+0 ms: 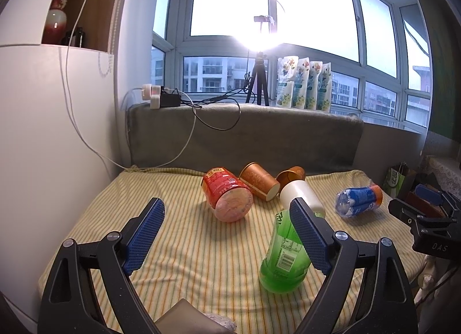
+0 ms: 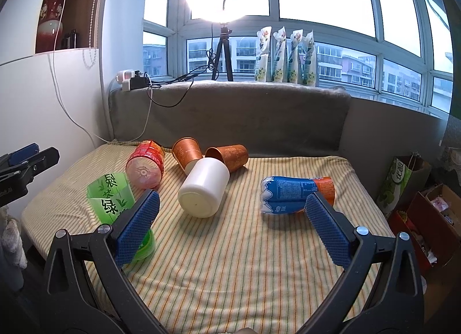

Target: Flip cup upright

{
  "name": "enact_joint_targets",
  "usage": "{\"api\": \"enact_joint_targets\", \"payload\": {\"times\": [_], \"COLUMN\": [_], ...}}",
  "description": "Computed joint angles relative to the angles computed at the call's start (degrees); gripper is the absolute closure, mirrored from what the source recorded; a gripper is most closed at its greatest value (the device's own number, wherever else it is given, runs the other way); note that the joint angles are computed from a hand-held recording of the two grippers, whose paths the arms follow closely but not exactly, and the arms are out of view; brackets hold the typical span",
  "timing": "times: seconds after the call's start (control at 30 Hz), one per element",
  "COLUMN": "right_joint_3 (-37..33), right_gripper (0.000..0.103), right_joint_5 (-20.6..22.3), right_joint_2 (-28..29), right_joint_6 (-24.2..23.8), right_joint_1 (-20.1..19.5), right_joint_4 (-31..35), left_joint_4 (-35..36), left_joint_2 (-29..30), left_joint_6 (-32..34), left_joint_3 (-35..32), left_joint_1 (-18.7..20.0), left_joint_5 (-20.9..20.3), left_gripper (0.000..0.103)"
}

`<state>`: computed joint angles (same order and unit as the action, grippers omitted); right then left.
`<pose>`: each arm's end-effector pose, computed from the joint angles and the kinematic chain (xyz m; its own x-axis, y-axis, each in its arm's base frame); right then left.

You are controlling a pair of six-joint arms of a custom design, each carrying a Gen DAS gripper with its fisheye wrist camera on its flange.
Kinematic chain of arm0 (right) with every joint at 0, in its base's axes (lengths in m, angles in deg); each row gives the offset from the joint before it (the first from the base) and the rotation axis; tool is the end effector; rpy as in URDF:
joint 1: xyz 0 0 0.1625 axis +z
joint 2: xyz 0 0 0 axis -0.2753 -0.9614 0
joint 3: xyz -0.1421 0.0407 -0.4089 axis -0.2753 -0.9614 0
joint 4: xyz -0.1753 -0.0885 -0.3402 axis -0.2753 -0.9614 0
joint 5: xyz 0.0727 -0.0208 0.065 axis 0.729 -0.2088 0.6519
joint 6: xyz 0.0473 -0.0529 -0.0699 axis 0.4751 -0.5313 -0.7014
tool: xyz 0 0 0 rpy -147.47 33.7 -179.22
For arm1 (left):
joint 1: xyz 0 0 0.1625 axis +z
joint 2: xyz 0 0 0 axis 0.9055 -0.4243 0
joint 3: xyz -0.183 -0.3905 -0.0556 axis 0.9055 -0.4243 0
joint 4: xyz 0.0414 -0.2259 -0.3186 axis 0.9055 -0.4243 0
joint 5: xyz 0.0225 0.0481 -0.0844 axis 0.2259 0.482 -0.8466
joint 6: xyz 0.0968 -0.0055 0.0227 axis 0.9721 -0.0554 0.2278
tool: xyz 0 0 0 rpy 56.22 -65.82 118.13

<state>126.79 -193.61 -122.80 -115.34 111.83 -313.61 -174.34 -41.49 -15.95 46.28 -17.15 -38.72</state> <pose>0.1220 -0.4562 0.2570 -0.6579 0.3700 0.6560 -0.5620 0.3388 -0.7546 -0.3083 -0.6023 0.0862 -0.6210 0.5384 -0.5697 0.7744 0.3089 -0.5522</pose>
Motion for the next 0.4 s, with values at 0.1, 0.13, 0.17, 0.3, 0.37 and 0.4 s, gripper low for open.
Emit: {"api": "enact_joint_targets", "payload": {"times": [0.1,0.13,0.17,0.3,0.37,0.4], "right_joint_3": [0.0,0.0,0.0,0.1,0.0,0.1], "right_gripper": [0.000,0.000,0.000,0.000,0.000,0.000], "right_joint_5": [0.1,0.1,0.1,0.2,0.1,0.2], "right_joint_2": [-0.1,-0.1,-0.1,-0.1,0.0,-0.1], "right_joint_6": [0.2,0.2,0.3,0.2,0.2,0.2], "right_joint_1": [-0.1,-0.1,-0.1,-0.1,-0.1,-0.1], "right_joint_4": [0.2,0.2,0.2,0.2,0.2,0.3], "left_joint_4": [0.1,0.1,0.0,-0.4,-1.3,-1.2], "left_joint_2": [0.1,0.1,0.2,0.4,0.6,0.7], "left_joint_6": [0.1,0.1,0.1,0.3,1.0,1.1], "left_joint_3": [-0.2,-0.2,-0.3,-0.4,-0.4,-0.5], "left_joint_1": [0.1,0.1,0.1,0.2,0.1,0.1], "left_joint_5": [0.0,-0.1,0.1,0.1,0.3,0.3], "left_gripper": [0.014,0.014,0.014,0.014,0.014,0.014]}}
